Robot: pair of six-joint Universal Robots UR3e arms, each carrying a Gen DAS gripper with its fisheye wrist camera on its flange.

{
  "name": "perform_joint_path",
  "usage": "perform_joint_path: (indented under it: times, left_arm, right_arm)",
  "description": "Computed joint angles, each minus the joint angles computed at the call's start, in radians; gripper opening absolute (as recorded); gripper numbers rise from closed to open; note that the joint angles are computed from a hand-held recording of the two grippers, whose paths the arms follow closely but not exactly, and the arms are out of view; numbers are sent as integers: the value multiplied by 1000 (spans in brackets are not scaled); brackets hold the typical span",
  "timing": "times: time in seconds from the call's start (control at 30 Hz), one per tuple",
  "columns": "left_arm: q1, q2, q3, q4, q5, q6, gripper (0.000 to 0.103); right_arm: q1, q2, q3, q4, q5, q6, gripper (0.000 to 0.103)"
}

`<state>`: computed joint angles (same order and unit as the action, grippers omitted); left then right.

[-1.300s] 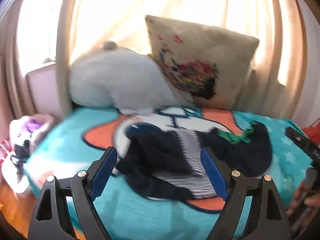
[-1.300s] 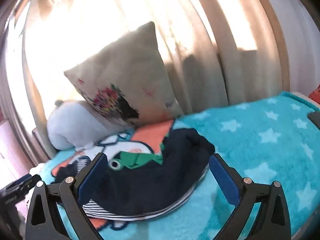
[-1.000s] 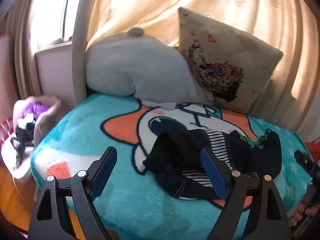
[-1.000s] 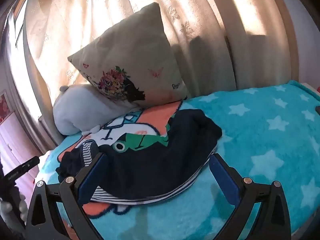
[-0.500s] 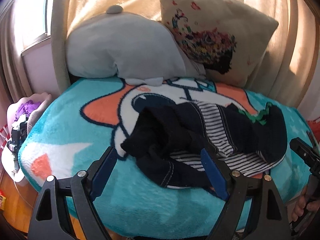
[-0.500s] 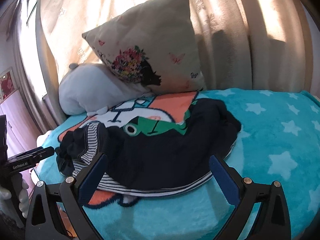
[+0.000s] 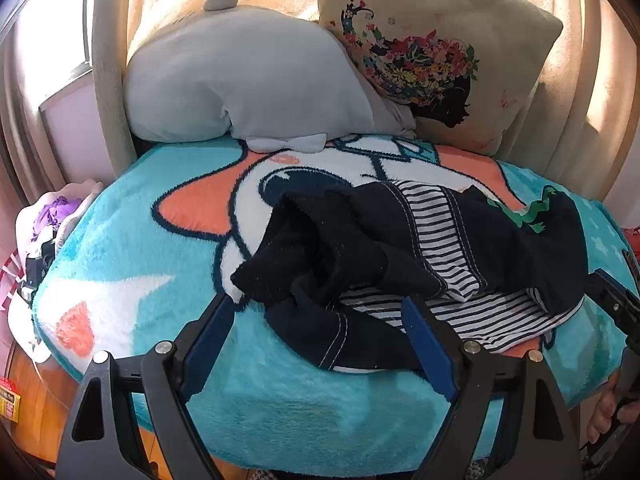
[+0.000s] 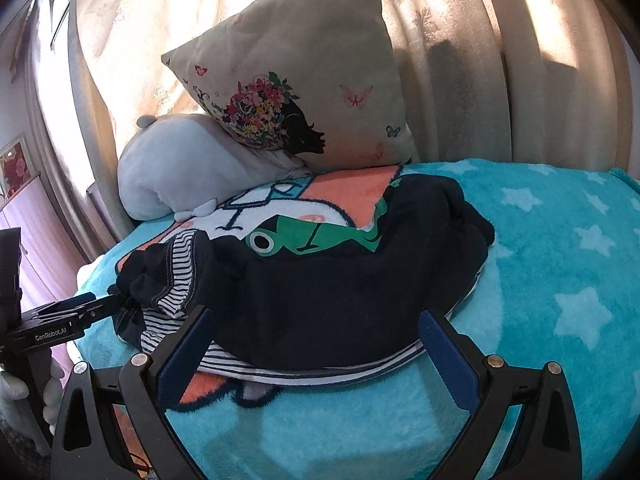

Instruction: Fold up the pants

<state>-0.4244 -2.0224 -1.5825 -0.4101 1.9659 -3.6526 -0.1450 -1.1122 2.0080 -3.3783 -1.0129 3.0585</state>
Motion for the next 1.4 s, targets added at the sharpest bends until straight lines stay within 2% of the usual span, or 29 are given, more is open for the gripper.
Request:
perform_joint_path:
  times: [0.47, 0.6, 0.73, 0.8, 0.87, 1.0, 1.1, 1.17, 1.2, 1.27, 1.33, 1.4]
  left_arm:
    - [26, 2, -17, 17, -33, 27, 85]
    - [41, 22, -48, 80, -92, 88, 85]
    - [36, 3, -8, 85, -91, 165, 85]
    - [24, -25, 34, 81, -72, 229, 85]
    - [10, -61, 79, 79, -54, 305, 85]
    - [-4, -140, 167, 57, -66, 438, 85]
    - [-25, -224, 277, -3, -32, 496, 84]
    - [-23, -261, 343, -61, -38, 511, 63]
    - [-17, -271, 368, -94, -52, 503, 58]
    - [-11, -276, 380, -96, -65, 486, 33]
    - [-8, -267, 384, -107, -58, 455, 26]
    - [2, -242, 355, -81, -73, 432, 24]
  right_arm:
    - [23, 31, -11, -19, 9, -25, 103]
    - [40, 27, -29, 13, 40, -68, 103]
    - [81, 24, -57, 44, 38, -126, 99]
    - [116, 37, -93, 75, 15, -166, 96]
    - [141, 49, -129, 125, 2, -206, 88]
    - [194, 82, -199, 205, -50, -271, 80]
    - [235, 103, -250, 253, -125, -296, 62]
    - [255, 119, -289, 286, -178, -295, 41]
    - [255, 124, -303, 301, -183, -292, 38]
    - [242, 122, -324, 344, -165, -281, 24]
    - [229, 111, -335, 373, -149, -274, 13]
    - [214, 97, -333, 385, -124, -269, 11]
